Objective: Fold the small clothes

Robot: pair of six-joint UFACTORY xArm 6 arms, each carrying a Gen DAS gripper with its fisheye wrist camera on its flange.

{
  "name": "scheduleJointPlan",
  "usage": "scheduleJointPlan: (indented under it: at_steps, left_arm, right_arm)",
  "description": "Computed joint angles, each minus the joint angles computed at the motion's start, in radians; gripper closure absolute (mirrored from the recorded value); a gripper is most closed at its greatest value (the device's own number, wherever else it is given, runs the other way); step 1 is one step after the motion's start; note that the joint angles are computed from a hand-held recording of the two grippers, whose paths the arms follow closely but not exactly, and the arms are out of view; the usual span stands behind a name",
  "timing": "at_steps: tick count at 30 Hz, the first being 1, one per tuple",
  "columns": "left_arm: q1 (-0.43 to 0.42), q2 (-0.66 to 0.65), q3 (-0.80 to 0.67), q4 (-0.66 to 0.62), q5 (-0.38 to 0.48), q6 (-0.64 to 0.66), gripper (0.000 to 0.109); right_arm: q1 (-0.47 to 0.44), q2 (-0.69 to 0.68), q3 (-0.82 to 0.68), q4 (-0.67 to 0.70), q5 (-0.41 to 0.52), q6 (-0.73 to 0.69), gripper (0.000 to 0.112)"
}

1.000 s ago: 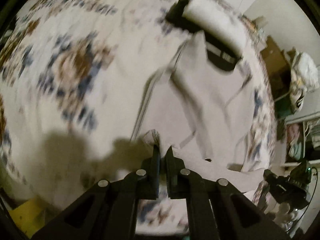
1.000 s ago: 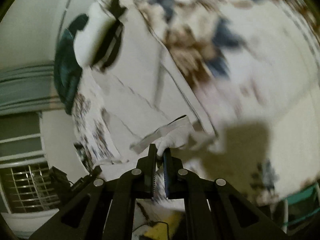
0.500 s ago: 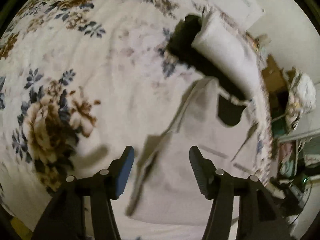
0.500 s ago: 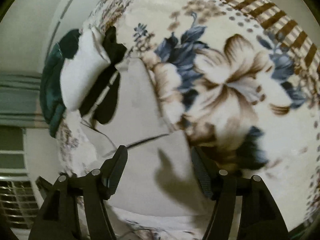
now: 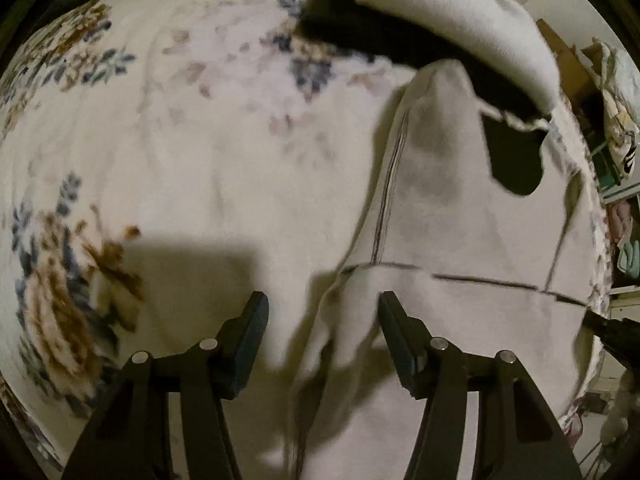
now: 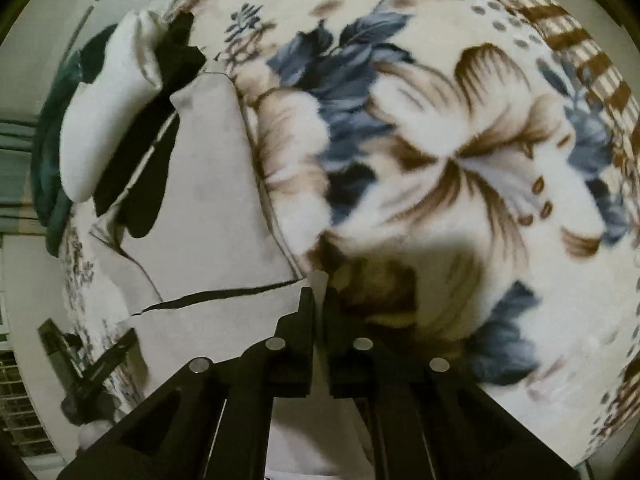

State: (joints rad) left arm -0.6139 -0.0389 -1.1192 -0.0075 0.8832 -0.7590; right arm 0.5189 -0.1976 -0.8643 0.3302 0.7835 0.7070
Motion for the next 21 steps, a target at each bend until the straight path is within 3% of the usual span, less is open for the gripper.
scheduleJointPlan:
  at_steps: [2,4,5,6,11,15,17,21]
  left_arm:
    - [0.017,-0.013,-0.037,0.005,-0.004,0.005,0.054]
    - [0.039,0.011,-0.092,-0.005,-0.012,0.023,0.053]
    - [0.048,0.034,-0.126,-0.01,-0.016,0.031,0.052]
    - [0.063,0.077,-0.179,-0.021,-0.019,0.044,0.052]
    - [0.079,0.313,-0.444,0.042,0.018,0.077,0.052]
    - [0.064,0.555,-0.725,0.129,0.203,0.129,0.051]
    - [0.069,0.606,-0.77,0.136,0.244,0.136,0.049]
    - [0.095,0.541,-0.69,0.058,0.17,0.142,0.051]
  right_arm:
    - [-0.007,0.033,-0.068,-0.005,0.069,-0.027,0.103]
    - [-0.016,0.051,-0.117,0.004,0.096,-0.041,0.084]
    - [-0.02,0.058,-0.134,0.004,0.084,-0.039,0.067]
    - [-0.025,0.071,-0.154,-0.003,0.065,-0.031,0.059]
    - [-0.066,0.209,-0.305,-0.023,0.038,-0.025,0.059]
    - [-0.095,0.354,-0.466,-0.036,0.052,-0.035,0.059]
    - [-0.101,0.429,-0.558,-0.05,0.078,-0.029,0.059]
    - [-0.113,0.526,-0.697,-0.081,0.138,-0.065,0.058]
